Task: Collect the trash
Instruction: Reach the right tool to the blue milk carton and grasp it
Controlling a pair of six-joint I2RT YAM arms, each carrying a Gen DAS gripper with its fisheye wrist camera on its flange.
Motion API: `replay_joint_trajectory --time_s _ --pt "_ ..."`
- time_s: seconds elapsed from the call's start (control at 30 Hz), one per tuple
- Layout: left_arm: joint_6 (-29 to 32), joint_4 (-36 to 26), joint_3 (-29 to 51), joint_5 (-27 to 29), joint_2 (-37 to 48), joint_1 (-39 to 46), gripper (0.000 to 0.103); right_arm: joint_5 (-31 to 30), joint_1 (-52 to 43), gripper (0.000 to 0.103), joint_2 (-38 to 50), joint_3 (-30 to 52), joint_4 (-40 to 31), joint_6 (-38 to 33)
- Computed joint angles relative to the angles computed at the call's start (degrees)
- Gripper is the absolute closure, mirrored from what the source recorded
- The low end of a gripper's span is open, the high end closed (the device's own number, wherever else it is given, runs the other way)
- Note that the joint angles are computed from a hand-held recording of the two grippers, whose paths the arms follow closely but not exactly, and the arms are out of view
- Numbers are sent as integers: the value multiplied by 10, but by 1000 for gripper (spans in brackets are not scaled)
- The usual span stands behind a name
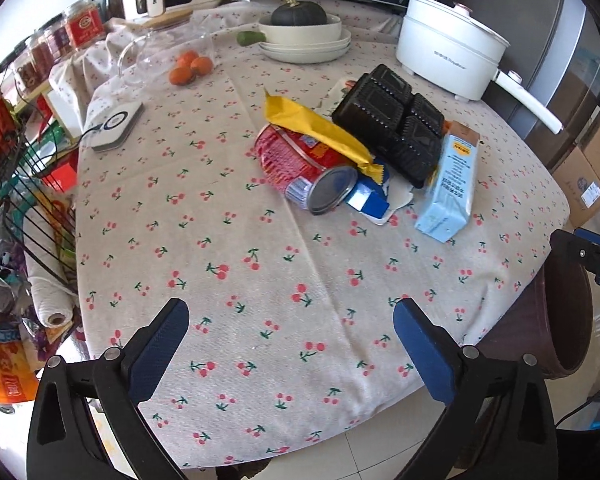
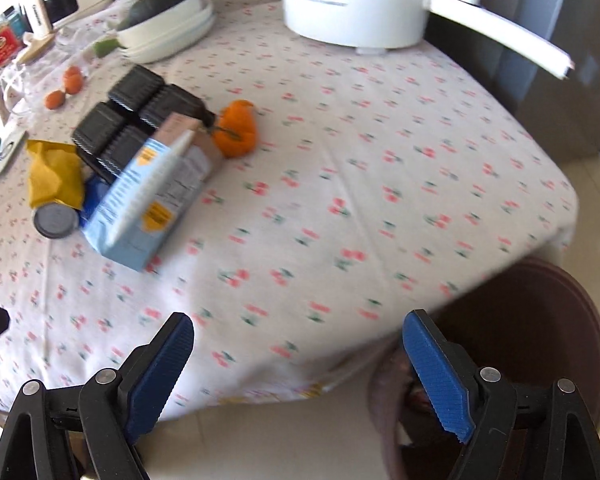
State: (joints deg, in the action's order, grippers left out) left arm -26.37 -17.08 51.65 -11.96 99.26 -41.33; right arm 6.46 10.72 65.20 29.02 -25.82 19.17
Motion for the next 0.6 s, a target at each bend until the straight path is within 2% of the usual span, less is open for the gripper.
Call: replay_joint_trajectory --time_s 0.3,0.6 --pt "13 -3 -7 23 -5 52 0 9 106 14 169 91 86 84" --pt "19 -4 -5 28 -7 66 0 -1 119 14 295 163 141 122"
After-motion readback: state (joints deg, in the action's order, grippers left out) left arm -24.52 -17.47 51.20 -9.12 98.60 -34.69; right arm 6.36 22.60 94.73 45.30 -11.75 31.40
